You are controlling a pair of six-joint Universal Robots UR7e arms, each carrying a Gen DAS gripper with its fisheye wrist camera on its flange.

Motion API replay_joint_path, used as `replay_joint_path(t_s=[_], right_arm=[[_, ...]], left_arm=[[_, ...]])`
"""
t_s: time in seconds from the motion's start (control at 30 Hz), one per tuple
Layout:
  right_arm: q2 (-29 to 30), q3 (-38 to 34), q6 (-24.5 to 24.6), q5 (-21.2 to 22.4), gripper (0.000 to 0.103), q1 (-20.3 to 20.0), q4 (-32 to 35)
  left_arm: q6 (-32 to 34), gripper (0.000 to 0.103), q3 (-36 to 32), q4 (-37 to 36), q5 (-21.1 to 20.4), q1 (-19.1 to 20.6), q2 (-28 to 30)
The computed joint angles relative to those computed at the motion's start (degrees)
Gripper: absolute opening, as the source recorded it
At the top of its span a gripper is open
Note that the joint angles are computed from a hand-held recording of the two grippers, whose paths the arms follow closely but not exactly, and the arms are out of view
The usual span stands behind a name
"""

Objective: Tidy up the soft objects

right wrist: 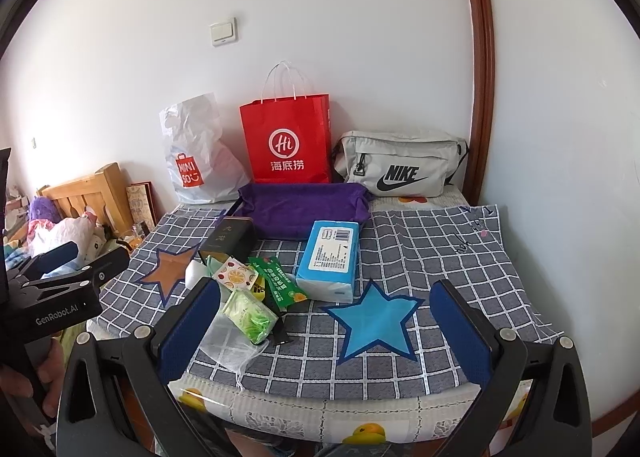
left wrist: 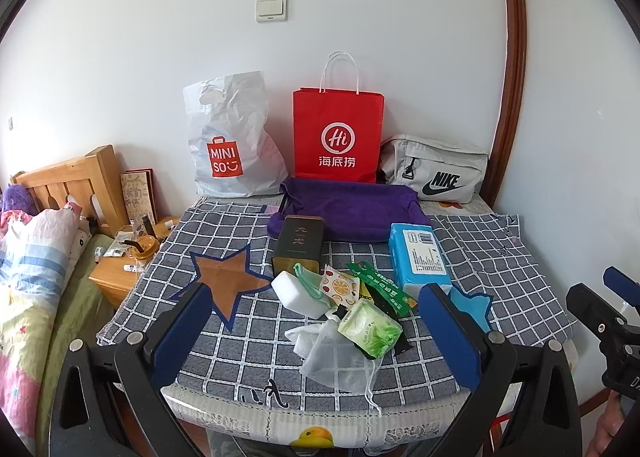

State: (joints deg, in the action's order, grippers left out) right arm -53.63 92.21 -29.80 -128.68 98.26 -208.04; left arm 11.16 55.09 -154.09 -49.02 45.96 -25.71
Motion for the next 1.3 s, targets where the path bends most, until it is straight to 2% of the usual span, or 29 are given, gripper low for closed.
replay_joint_path(t_s=[1.07, 1.3], right_arm=[[0.12, 0.5, -0.98, 0.91, 0.103, 0.07, -1.37], [0.14, 0.63, -0.68, 2.54, 0.103, -0.63, -1.04]], left_arm=[[-0.08, 0.103, 0.59, -0.06, -0.54, 0.08, -0.16], [-0.98, 0.103, -1.31, 2.16, -0.61, 0.64, 0.92]])
